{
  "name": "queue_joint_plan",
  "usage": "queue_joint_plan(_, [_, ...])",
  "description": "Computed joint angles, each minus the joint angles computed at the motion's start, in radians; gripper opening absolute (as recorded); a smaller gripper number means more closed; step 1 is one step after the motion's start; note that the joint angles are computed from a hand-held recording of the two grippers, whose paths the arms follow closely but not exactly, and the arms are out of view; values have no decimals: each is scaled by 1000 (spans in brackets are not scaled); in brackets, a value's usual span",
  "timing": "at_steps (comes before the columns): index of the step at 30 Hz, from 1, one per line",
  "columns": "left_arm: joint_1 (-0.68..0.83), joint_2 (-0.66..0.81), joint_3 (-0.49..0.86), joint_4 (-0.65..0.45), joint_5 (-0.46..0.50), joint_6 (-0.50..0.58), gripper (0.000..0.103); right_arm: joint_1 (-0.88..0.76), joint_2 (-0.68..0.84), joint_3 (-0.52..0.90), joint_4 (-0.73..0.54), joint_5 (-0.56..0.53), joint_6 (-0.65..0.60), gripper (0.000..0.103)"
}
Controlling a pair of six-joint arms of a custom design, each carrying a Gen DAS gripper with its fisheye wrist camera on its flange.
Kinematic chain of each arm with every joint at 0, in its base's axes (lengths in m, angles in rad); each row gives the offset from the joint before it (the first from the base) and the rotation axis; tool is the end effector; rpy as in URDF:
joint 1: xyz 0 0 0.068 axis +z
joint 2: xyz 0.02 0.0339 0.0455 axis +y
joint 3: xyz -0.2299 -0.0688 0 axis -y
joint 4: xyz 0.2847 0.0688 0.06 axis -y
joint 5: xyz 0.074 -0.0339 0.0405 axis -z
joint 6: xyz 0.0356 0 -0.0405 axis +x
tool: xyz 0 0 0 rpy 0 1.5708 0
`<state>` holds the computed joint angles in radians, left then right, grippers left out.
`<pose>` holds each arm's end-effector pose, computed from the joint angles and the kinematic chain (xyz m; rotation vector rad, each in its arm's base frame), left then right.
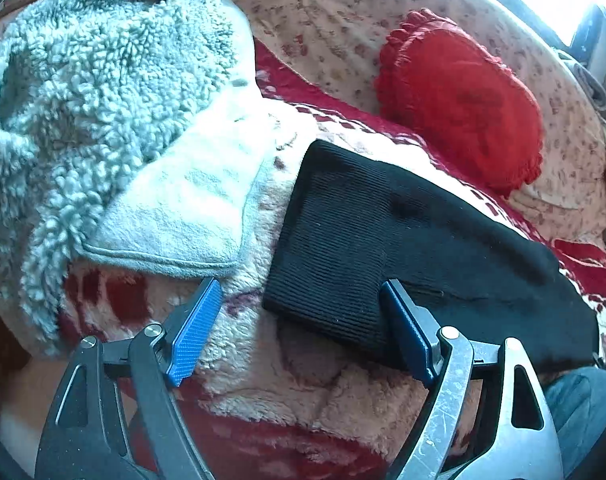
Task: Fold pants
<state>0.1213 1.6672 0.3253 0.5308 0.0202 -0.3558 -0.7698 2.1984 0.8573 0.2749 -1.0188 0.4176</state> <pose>0.2390 0.0284 -0.0008 -0.5544 2.3206 -0.1354 0.2531 -0.2031 -0.0451 0.9889 2.0436 1.1343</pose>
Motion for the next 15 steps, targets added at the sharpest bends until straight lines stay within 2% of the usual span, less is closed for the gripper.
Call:
queue_joint_plan(3, [-99, -178, -32, -49, -109, 23, 79, 3, -1, -1, 6, 3, 5, 11])
queue_joint_plan(6, [-158, -224, 11, -54, -150, 56, 79, 8, -3, -5, 17, 6, 16, 11])
queue_joint_plan(9, [-152, -70, 189, -143, -45, 92, 76, 7, -3, -6, 18, 6, 16, 11])
queue_joint_plan(11, [-134, 45, 298, -212, -13, 100, 54, 7, -1, -6, 18, 5, 16, 11])
queue_joint_plan(13, [-104, 168, 394, -293, -16, 56, 51, 7, -2, -9, 24, 5, 17, 11])
queue_joint_plan(15, [-67, 194, 388, -246, 10, 77, 51, 7, -4, -16, 30, 7, 19, 11])
